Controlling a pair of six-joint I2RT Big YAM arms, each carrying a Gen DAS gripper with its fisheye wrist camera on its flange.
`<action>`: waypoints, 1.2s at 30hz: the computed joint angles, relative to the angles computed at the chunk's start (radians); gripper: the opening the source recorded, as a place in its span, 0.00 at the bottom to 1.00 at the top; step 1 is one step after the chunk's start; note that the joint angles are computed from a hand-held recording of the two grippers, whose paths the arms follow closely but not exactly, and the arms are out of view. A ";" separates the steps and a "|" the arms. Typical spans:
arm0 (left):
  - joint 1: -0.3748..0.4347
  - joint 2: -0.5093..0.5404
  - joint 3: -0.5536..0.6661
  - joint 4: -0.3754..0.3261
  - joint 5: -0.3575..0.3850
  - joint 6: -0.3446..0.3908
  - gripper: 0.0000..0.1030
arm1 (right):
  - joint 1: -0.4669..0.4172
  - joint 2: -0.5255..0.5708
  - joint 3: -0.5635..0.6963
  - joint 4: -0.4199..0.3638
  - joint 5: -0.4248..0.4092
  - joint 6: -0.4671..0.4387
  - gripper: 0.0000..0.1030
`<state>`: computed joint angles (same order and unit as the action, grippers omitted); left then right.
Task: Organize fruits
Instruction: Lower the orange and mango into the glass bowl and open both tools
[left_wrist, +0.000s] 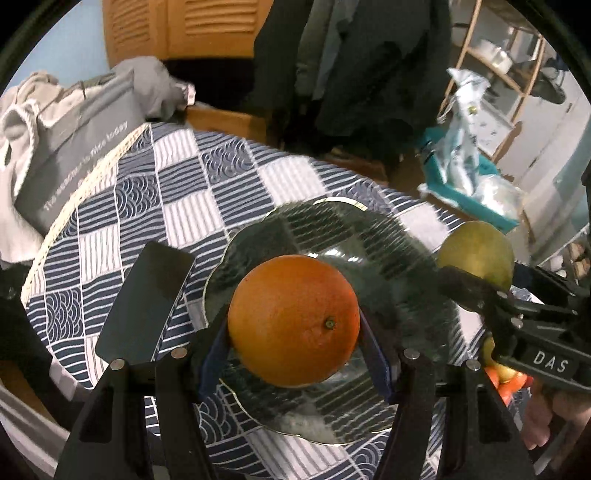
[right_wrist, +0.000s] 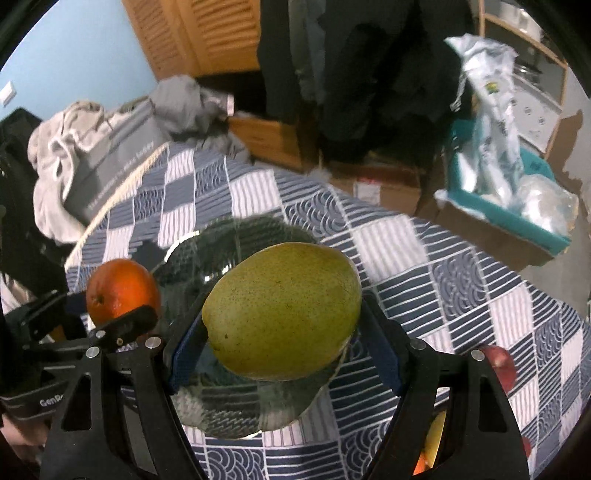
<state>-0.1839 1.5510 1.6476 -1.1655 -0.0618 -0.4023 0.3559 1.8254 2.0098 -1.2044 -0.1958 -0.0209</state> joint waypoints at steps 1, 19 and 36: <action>0.003 0.002 -0.007 -0.002 0.003 -0.005 0.65 | 0.003 0.008 0.000 -0.008 0.000 -0.006 0.76; 0.004 0.064 -0.023 -0.085 0.036 -0.007 0.65 | 0.006 0.078 0.006 -0.094 -0.020 -0.024 0.76; -0.006 0.066 -0.014 -0.096 -0.009 0.042 0.84 | -0.010 0.087 0.019 -0.110 -0.078 -0.002 0.78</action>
